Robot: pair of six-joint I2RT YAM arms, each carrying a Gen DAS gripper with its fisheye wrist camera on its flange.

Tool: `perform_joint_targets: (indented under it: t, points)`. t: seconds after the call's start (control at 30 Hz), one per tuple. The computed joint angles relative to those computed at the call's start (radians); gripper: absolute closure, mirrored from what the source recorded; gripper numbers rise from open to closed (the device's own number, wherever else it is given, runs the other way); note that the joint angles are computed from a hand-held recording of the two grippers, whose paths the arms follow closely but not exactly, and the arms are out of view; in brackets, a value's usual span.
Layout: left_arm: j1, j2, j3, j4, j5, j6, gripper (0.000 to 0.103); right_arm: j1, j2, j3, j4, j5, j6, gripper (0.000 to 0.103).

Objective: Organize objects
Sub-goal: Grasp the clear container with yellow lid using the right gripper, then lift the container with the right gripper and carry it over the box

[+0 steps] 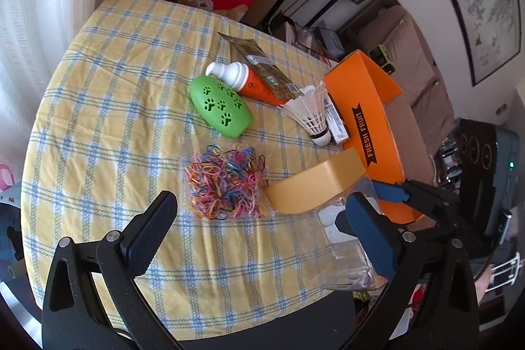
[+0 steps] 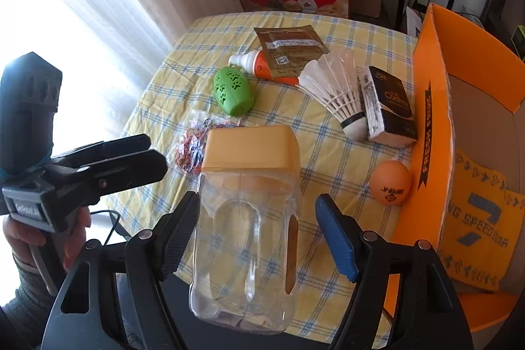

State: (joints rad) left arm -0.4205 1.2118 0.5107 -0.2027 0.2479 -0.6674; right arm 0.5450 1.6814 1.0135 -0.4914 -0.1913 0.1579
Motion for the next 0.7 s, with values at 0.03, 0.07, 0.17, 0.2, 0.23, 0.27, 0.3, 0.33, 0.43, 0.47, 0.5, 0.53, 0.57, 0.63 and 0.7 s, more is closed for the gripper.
perform_joint_targets:
  t: [0.03, 0.07, 0.17, 0.2, 0.23, 0.27, 0.3, 0.33, 0.43, 0.47, 0.5, 0.53, 0.57, 0.63, 0.7]
  points:
    - [0.010, -0.021, -0.009, -0.011, -0.004, 0.006, 0.000, 0.007, 0.030, 0.035, -0.021, 0.007, -0.008, 0.028]
    - [0.019, -0.043, -0.019, -0.025, -0.011, 0.013, 0.000, 0.014, 0.061, 0.070, -0.041, 0.016, -0.016, 0.028]
    - [0.045, -0.085, -0.043, -0.054, -0.015, 0.033, 0.000, 0.023, 0.143, 0.160, -0.098, 0.019, -0.023, 0.028]
    - [0.053, -0.092, -0.052, -0.056, -0.009, 0.037, 0.000, 0.026, 0.168, 0.186, -0.114, 0.016, -0.024, 0.027]
    - [0.063, -0.100, -0.061, -0.057, 0.001, 0.041, 0.000, 0.030, 0.188, 0.208, -0.130, 0.022, -0.026, 0.027]
    - [0.065, -0.105, -0.070, -0.055, 0.005, 0.040, 0.000, 0.035, 0.208, 0.229, -0.142, 0.036, -0.029, 0.028]
    - [0.067, -0.107, -0.077, -0.053, 0.011, 0.040, 0.000, 0.040, 0.218, 0.241, -0.150, 0.054, -0.032, 0.035]
    - [0.069, -0.109, -0.082, -0.051, 0.018, 0.042, 0.000, 0.040, 0.217, 0.245, -0.154, 0.063, -0.038, 0.036]
    - [0.057, -0.108, -0.092, -0.038, 0.029, 0.040, 0.000, 0.049, 0.157, 0.214, -0.145, 0.091, -0.049, 0.036]
    - [0.049, -0.101, -0.091, -0.032, 0.028, 0.037, 0.000, 0.049, 0.120, 0.193, -0.134, 0.098, -0.048, 0.037]
    - [0.043, -0.094, -0.091, -0.025, 0.027, 0.034, 0.000, 0.048, 0.089, 0.178, -0.126, 0.098, -0.040, 0.037]
    - [0.037, -0.084, -0.089, -0.017, 0.027, 0.029, 0.000, 0.040, 0.050, 0.154, -0.107, 0.090, -0.027, 0.037]
    - [0.029, -0.071, -0.087, -0.007, 0.029, 0.023, 0.000, 0.028, 0.011, 0.127, -0.083, 0.075, -0.016, 0.037]
    - [0.009, -0.052, -0.086, 0.013, 0.035, 0.012, 0.000, 0.014, -0.038, 0.095, -0.061, 0.065, 0.004, 0.038]
    - [-0.011, -0.029, -0.089, 0.038, 0.052, 0.000, 0.000, 0.001, -0.088, 0.049, -0.034, 0.069, 0.018, 0.038]
